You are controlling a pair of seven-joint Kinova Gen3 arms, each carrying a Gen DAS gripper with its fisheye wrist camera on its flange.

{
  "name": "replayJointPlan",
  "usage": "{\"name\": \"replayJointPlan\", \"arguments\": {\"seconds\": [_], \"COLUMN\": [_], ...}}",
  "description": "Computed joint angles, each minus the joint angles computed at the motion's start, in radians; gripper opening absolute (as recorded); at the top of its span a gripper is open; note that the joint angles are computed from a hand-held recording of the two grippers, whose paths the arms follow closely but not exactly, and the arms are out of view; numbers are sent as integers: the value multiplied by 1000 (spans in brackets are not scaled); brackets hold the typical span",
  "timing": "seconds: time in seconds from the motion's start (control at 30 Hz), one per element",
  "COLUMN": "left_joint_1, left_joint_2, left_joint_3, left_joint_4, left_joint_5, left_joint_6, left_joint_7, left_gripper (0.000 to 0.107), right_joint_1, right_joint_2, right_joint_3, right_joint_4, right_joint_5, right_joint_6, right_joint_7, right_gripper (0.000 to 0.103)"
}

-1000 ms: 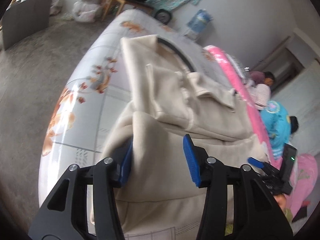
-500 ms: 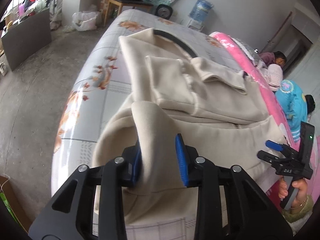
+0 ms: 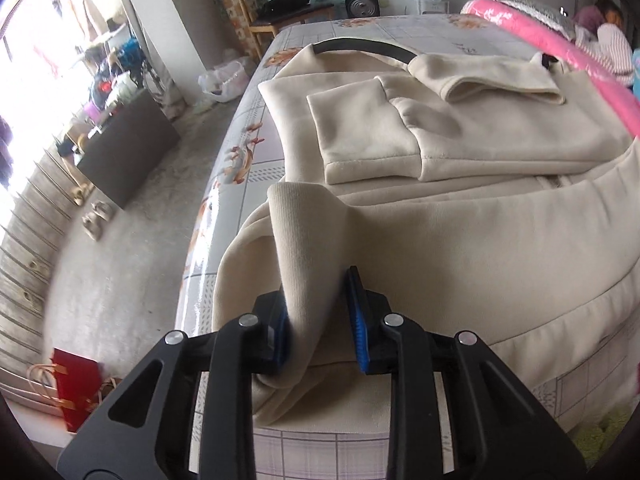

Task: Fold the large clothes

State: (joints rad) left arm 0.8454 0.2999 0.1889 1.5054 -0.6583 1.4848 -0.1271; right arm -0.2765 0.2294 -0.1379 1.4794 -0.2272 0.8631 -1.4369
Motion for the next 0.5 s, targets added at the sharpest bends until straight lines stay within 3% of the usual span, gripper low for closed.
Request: {"name": "replayJointPlan", "arguments": {"seconds": [0.13, 0.27, 0.5], "left_joint_1": [11, 8, -1], "left_joint_2": [13, 12, 3], "left_joint_3": [-2, -4, -8], "left_joint_4": [-15, -16, -10], "left_joint_5": [-5, -2, 9], "left_joint_6": [23, 19, 1], "left_joint_7": [-1, 2, 21], "left_gripper": [24, 24, 24], "right_joint_1": [78, 125, 125], "right_joint_2": [-8, 50, 166], "right_joint_3": [27, 25, 5], "right_joint_4": [-14, -92, -211], "right_joint_5": [-55, -104, -114], "right_joint_6": [1, 31, 86], "right_joint_7": [40, 75, 92], "right_gripper": [72, 60, 45]}}
